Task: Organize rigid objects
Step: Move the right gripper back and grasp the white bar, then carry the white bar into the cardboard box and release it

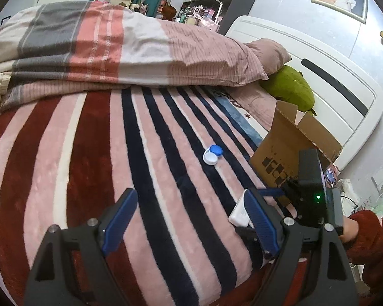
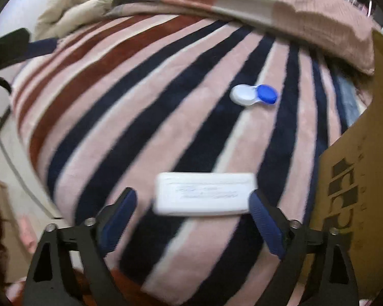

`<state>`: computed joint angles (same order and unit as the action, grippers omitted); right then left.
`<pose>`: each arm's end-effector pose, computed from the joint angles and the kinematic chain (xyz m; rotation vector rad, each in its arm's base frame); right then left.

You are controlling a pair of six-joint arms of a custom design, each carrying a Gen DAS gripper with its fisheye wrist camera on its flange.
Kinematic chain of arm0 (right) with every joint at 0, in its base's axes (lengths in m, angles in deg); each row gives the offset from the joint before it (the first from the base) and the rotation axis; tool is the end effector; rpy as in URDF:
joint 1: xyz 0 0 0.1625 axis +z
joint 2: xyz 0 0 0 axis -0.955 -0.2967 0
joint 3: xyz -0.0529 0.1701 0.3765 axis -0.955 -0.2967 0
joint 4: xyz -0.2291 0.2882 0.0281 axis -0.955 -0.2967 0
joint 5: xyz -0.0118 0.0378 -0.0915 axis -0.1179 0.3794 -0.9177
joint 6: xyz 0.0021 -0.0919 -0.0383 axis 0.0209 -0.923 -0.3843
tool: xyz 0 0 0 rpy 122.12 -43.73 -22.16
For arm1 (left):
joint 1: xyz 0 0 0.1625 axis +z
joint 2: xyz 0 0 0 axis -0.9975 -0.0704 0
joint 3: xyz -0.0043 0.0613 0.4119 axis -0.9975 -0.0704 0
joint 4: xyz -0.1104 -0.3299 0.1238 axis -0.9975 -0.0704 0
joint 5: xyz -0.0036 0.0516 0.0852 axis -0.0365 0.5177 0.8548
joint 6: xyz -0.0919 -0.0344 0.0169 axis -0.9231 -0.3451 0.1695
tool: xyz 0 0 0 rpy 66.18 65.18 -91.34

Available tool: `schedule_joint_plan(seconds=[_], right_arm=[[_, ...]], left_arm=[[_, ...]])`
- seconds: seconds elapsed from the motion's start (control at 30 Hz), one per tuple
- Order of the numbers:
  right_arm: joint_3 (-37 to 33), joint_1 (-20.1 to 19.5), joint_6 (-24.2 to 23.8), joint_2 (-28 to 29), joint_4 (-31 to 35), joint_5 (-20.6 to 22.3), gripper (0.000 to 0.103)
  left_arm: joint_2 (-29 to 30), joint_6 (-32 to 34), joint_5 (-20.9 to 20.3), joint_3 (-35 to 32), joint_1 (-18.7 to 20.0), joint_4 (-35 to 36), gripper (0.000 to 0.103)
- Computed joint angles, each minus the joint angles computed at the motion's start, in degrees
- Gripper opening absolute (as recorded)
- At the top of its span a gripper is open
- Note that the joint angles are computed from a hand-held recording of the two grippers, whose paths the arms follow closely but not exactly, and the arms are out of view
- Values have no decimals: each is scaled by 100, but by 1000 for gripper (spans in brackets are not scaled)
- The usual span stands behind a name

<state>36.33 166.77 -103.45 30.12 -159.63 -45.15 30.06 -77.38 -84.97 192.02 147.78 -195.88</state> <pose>0.1272 -0.6261 0.0633 0.9535 -2.2811 0.2842 -0.1054 -0.5651 0.1580 0.6278 2.6391 -0.8875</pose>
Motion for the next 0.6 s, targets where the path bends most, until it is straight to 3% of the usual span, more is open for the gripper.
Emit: schedule_joint_plan(seconds=[0.17, 0.23, 0.4, 0.6], right_arm=[[-262, -139, 419, 9, 556, 77, 93], [-169, -121, 299, -16, 291, 116, 85], [-14, 28, 70, -227, 199, 447, 85], [300, 374, -193, -719, 304, 1192, 85]], left_arm=[[16, -36, -33, -11, 9, 50, 83], [26, -37, -44, -29, -3, 88, 83], [79, -34, -167, -169, -52, 329, 83], [146, 58, -772, -499, -149, 783, 83]])
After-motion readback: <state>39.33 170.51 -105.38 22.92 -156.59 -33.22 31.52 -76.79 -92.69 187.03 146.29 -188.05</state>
